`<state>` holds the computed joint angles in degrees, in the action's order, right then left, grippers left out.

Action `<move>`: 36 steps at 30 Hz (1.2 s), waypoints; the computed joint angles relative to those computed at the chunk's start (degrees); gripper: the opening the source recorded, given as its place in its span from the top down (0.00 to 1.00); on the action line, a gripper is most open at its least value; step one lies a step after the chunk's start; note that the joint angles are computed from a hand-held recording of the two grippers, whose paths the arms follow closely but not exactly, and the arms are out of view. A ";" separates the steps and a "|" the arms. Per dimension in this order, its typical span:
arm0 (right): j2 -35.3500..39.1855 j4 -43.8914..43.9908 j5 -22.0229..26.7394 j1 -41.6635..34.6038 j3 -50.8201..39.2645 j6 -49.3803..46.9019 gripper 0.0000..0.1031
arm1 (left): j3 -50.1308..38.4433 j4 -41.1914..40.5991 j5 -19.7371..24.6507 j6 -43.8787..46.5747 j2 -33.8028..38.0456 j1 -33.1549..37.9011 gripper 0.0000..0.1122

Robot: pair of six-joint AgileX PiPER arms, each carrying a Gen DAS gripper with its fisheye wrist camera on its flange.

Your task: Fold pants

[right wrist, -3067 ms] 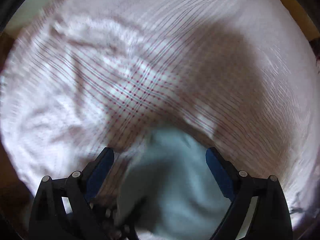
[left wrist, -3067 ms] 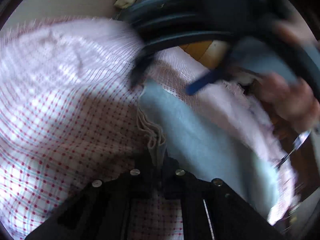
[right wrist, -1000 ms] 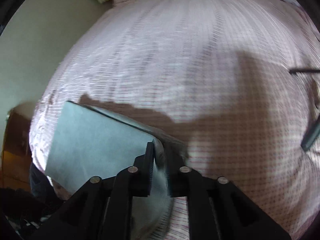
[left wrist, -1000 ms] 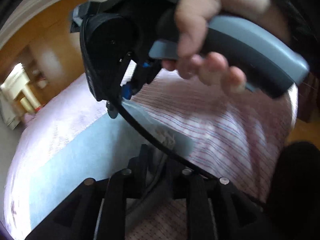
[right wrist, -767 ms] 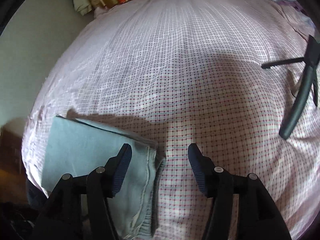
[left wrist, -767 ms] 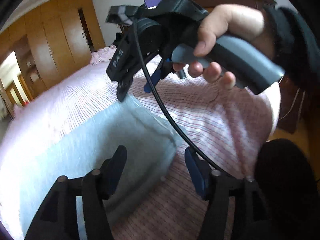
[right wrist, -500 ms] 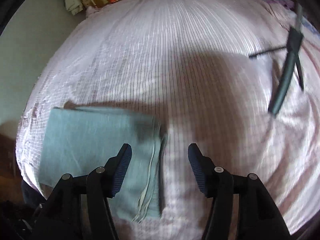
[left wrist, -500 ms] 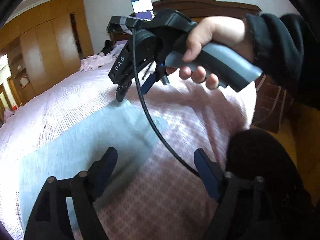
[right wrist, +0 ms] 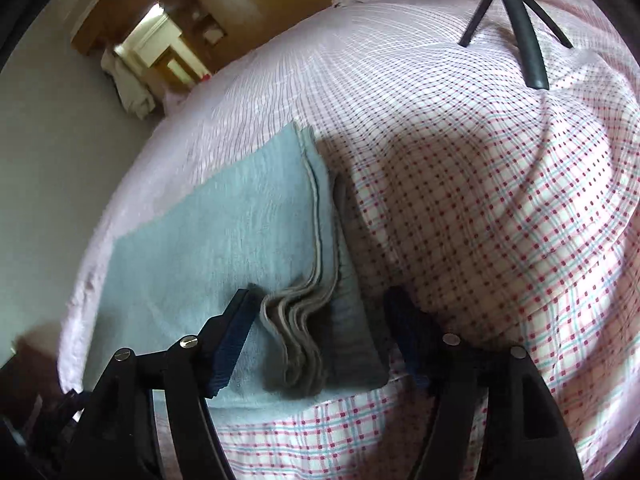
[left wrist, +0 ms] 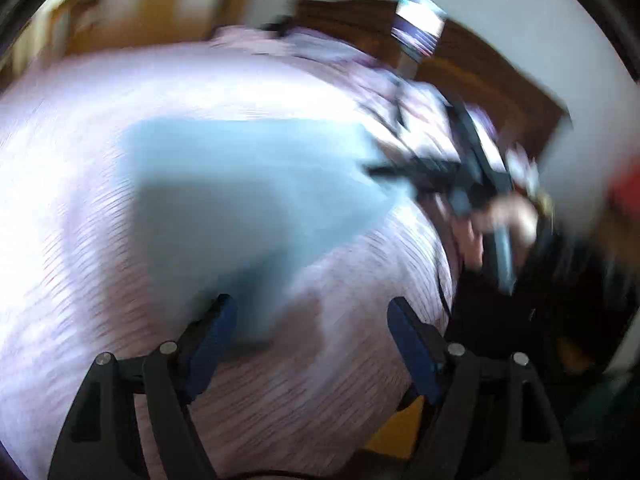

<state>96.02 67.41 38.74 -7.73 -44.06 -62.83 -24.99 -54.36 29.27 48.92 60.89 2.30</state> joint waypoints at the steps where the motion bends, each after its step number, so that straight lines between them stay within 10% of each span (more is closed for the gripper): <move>1: 0.21 0.21 0.40 -0.32 -0.01 -0.38 0.39 | -0.57 -0.29 3.56 0.16 -1.00 5.73 0.33; 3: 0.08 0.53 0.55 -0.74 0.31 -1.33 0.39 | -2.58 -0.96 9.70 1.87 -5.02 16.58 0.33; 6: -0.18 1.34 1.31 -1.75 0.98 -2.65 0.40 | -4.94 -10.85 6.99 11.28 -3.29 23.81 0.32; 15: 4.27 6.16 12.83 -11.39 1.09 -5.33 0.70 | -24.80 -10.75 21.06 8.91 37.12 30.61 0.32; 18: 6.76 7.68 18.04 -14.98 1.40 -5.83 0.76 | -22.31 -16.81 22.37 15.06 36.91 32.58 0.36; 21: 7.64 7.34 21.29 -14.54 1.46 -7.48 0.83 | -24.03 -19.22 27.97 11.93 40.62 30.04 0.88; 26: 4.60 7.36 21.22 -14.29 3.78 -10.06 0.83 | -20.24 -23.27 20.01 17.55 34.84 25.20 0.92; 36: -0.54 8.48 21.08 -5.87 7.81 -11.46 0.85 | -17.55 -19.59 27.55 17.20 28.92 40.12 0.93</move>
